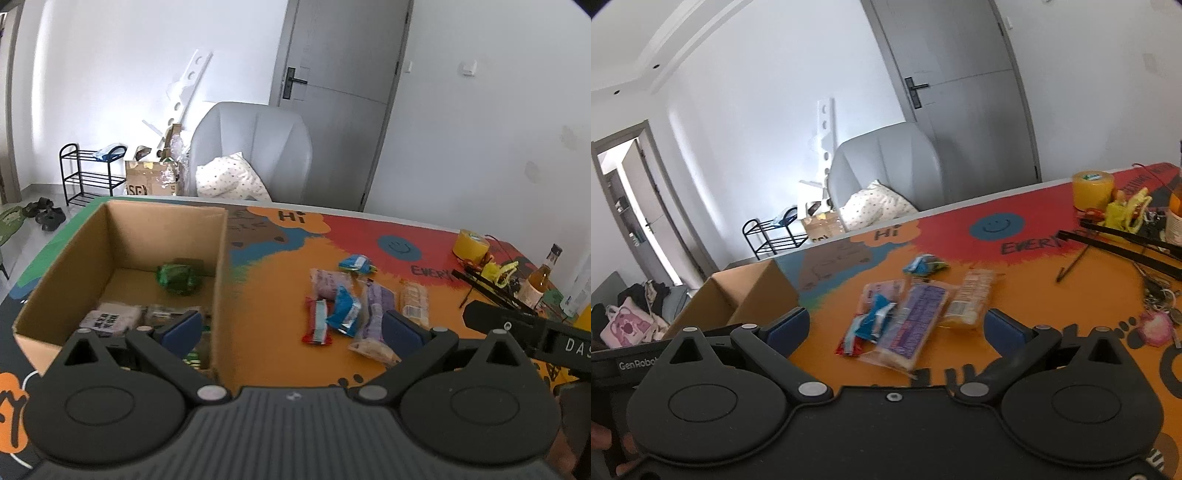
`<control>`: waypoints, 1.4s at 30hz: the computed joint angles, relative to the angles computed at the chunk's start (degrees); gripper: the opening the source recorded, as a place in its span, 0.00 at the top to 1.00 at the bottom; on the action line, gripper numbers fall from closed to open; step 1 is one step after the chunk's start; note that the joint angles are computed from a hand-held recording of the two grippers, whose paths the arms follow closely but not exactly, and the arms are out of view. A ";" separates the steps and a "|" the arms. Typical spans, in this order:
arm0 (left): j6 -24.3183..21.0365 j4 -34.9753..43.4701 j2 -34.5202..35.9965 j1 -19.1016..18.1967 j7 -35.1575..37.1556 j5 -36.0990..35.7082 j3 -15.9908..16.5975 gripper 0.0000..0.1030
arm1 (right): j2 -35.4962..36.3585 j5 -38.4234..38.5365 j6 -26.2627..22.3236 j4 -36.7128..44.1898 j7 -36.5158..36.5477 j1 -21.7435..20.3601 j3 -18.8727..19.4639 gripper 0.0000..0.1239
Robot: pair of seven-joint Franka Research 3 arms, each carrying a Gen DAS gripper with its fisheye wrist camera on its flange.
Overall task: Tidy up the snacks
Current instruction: 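Withdraw both open grippers from the box back toward the snacks, then close the left gripper on the blue-wrapped bar while the right gripper grasps a long bread packet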
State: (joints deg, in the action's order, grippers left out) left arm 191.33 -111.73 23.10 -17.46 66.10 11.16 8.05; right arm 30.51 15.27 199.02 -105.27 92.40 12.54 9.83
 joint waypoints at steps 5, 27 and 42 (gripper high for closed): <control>-1.10 2.11 1.79 -0.68 -0.36 0.32 -0.08 0.00 | 0.79 -0.45 -0.33 0.17 0.13 -1.04 0.19 0.17; -4.60 17.17 13.21 -1.08 -6.58 6.40 -0.04 0.10 | 7.18 5.43 -5.40 8.72 -2.11 1.52 -4.88 0.26; -15.70 30.69 22.02 13.52 3.48 5.17 -20.11 0.54 | 13.55 5.34 -13.99 20.09 -2.15 1.68 -6.05 0.33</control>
